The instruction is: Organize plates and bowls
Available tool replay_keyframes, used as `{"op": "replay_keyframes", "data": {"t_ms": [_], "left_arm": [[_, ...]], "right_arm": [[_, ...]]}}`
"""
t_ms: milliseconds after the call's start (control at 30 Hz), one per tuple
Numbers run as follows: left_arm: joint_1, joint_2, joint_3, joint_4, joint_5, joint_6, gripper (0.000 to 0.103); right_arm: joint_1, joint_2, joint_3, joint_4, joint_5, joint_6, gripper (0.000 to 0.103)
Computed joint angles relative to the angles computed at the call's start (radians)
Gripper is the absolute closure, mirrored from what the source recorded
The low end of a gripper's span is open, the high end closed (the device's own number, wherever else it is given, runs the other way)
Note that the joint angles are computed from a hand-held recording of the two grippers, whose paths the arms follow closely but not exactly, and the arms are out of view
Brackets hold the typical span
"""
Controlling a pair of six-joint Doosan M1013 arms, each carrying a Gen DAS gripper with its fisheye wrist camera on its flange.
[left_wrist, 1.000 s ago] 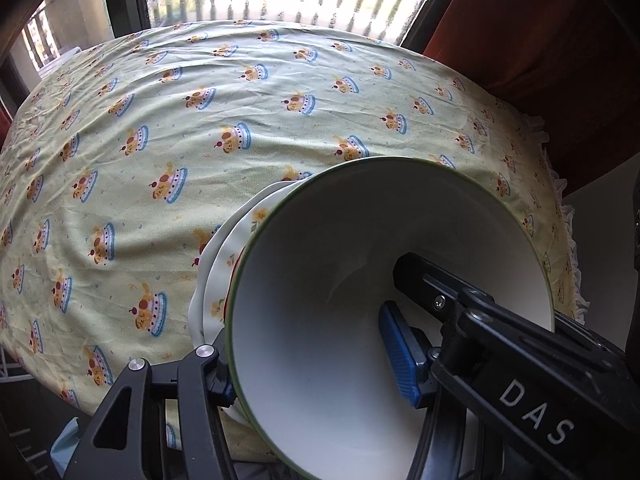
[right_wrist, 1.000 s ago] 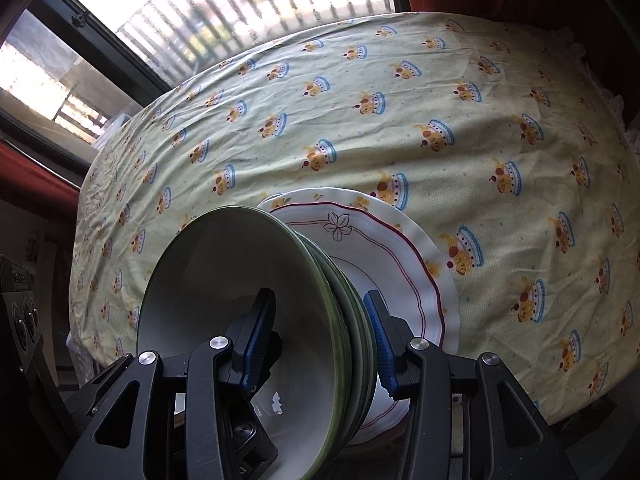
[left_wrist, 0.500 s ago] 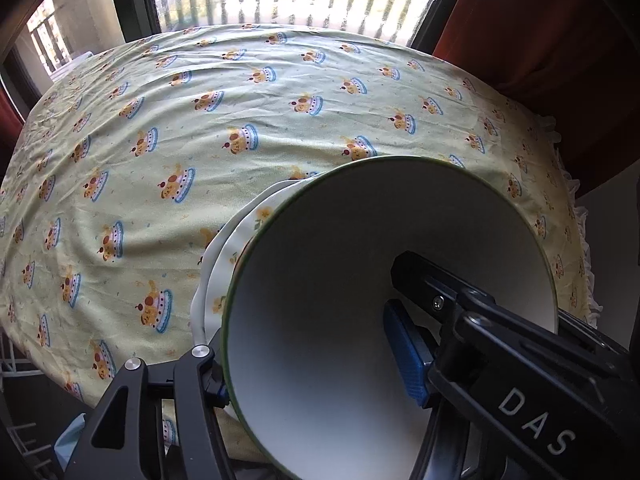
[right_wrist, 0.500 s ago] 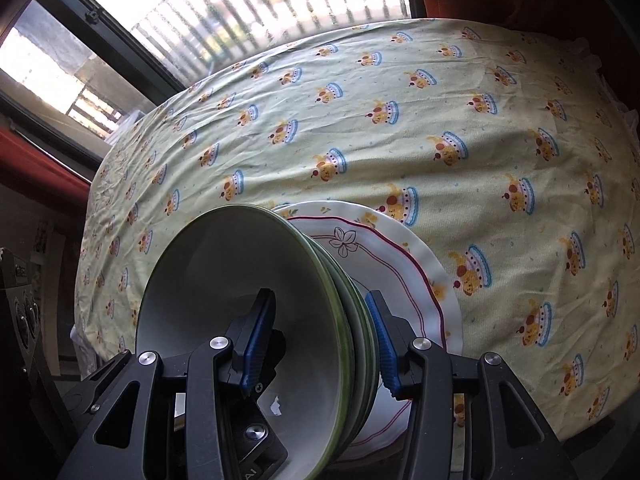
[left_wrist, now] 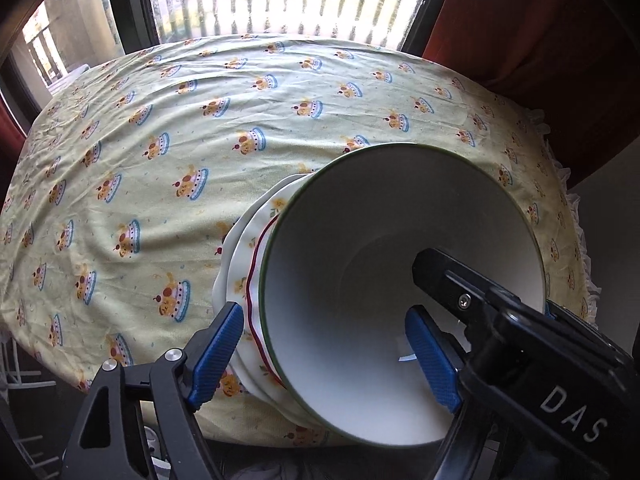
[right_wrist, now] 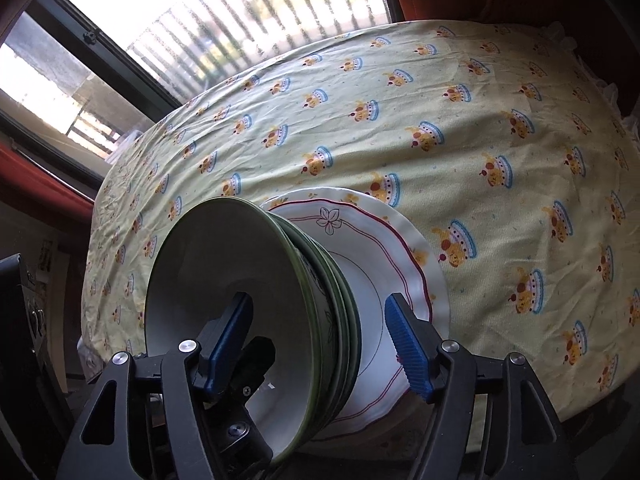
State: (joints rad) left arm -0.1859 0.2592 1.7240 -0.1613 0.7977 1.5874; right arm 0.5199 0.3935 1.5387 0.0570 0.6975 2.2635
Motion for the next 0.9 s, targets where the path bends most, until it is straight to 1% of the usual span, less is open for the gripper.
{"op": "replay_keyframes", "data": {"t_ms": [67,133,233,267,333,400,500,567,667,733,800,867,900], "left_arm": [[0.008,-0.018,0.014,-0.02,-0.025,0.048,0.015],[0.019,-0.038,0.031,-0.048,-0.055,0.099,0.014],[0.031,-0.075,0.062,-0.066,-0.12,0.166,0.012],[0.037,-0.088,0.073,-0.076,-0.144,0.191,0.012],[0.051,-0.111,0.094,-0.102,-0.189,0.245,0.01],[0.063,-0.131,0.115,-0.113,-0.231,0.287,0.009],[0.089,-0.155,0.149,-0.139,-0.29,0.34,0.009],[0.106,-0.163,0.164,-0.127,-0.309,0.332,0.009],[0.132,-0.176,0.195,-0.11,-0.355,0.328,0.009],[0.148,-0.187,0.225,-0.138,-0.409,0.394,0.009],[0.158,-0.2,0.254,-0.098,-0.458,0.394,0.009],[0.174,-0.205,0.27,-0.088,-0.472,0.388,0.009],[0.186,-0.205,0.274,-0.116,-0.467,0.413,0.009]], "right_arm": [[0.016,-0.006,0.001,-0.062,-0.009,0.069,0.03],[0.04,-0.015,0.0,-0.169,0.0,0.172,0.03],[0.099,-0.023,-0.017,-0.461,0.09,0.421,0.03],[0.119,-0.028,-0.015,-0.547,0.109,0.494,0.03],[0.151,-0.033,-0.018,-0.664,0.146,0.591,0.03],[0.178,-0.036,-0.021,-0.734,0.178,0.648,0.03],[0.214,-0.037,-0.024,-0.808,0.221,0.724,0.029],[0.234,-0.033,-0.027,-0.83,0.236,0.745,0.027],[0.257,-0.03,-0.024,-0.828,0.227,0.761,0.027],[0.273,-0.027,-0.02,-0.829,0.206,0.768,0.026],[0.288,-0.019,-0.018,-0.837,0.197,0.777,0.024],[0.303,-0.003,-0.026,-0.846,0.22,0.799,0.023],[0.309,0.004,-0.029,-0.846,0.225,0.803,0.023]]}}
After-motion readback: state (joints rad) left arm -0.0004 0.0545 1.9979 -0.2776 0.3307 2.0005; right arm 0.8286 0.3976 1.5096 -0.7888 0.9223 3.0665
